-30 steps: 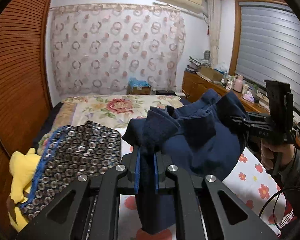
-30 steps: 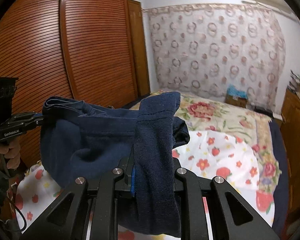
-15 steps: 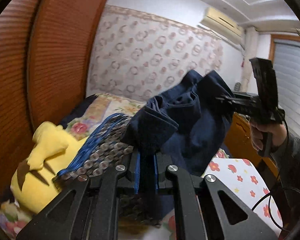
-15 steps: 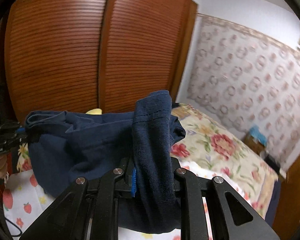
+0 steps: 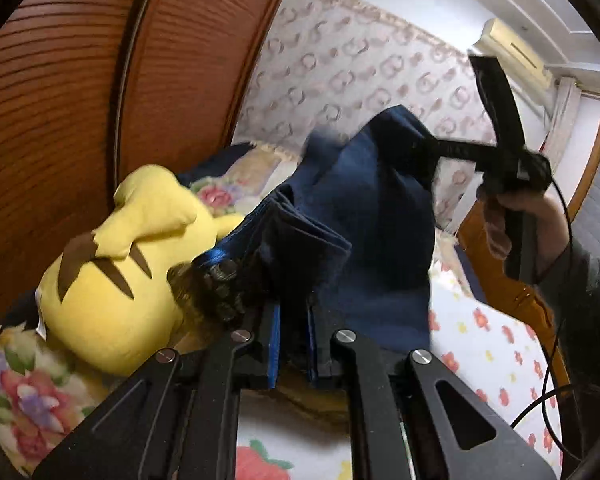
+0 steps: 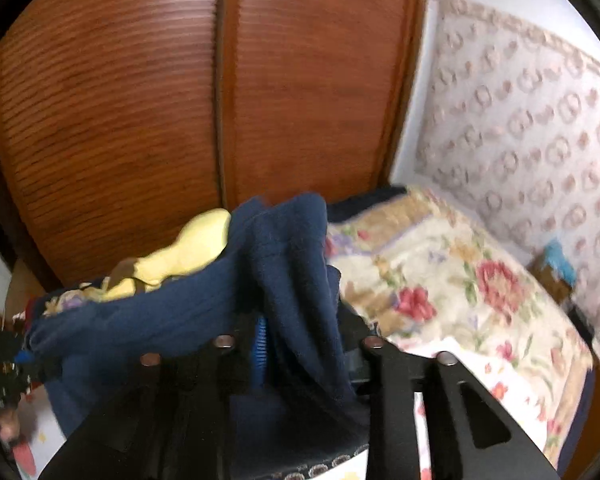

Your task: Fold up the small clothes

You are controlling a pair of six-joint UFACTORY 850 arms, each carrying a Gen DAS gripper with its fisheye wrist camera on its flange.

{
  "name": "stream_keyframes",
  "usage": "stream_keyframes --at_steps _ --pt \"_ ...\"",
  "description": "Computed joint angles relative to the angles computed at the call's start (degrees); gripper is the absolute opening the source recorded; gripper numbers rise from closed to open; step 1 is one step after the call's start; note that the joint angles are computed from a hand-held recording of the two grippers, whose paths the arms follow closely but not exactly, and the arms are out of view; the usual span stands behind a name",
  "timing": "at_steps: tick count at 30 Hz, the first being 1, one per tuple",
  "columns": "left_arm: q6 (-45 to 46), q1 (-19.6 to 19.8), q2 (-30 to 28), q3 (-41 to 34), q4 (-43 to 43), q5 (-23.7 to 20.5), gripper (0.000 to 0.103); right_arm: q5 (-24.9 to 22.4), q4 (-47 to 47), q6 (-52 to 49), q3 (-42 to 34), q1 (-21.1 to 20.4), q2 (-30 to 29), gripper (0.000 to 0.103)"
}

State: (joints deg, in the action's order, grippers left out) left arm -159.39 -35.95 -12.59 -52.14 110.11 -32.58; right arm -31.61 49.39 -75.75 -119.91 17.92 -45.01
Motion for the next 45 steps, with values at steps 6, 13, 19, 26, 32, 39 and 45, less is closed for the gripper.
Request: stream_keyframes --at_steps 6,13,19,26,32,39,45 --pt "1.0 0.2 0.4 1.1 -1.0 0.2 0.015 4.1 14.8 -10.8 5.7 -1.9 3.4 0.048" --pt "9.6 -1.0 1.2 0.7 -5.2 -2.1 0.07 -2.0 11.7 -9.8 5.5 -2.2 1.1 0.048" --pt "16.7 -2.4 2.2 0.5 -8.0 -5.9 0.091 -1.3 0.8 3.8 -3.8 -0.7 -7.1 0.048" --pt "20.6 -3.7 2.8 -0.1 -8.1 -7.2 0.091 2.8 13.6 -3.5 6.2 -1.2 -0.1 0.048" --pt "21.5 -5.7 2.4 -1.4 -6.2 -6.4 0.091 7.0 39.7 -29.5 29.5 -3.5 14.7 0.048" --pt "26.1 -8.7 -0.1 -5.2 -7.5 -5.8 0.091 7.8 61.9 -49.7 47.9 -6.6 27.1 0.048" --pt "27.5 -11.3 -2.2 -7.4 -6.7 -4.1 0.091 7.9 79.1 -64.1 61.9 -6.9 37.3 0.055"
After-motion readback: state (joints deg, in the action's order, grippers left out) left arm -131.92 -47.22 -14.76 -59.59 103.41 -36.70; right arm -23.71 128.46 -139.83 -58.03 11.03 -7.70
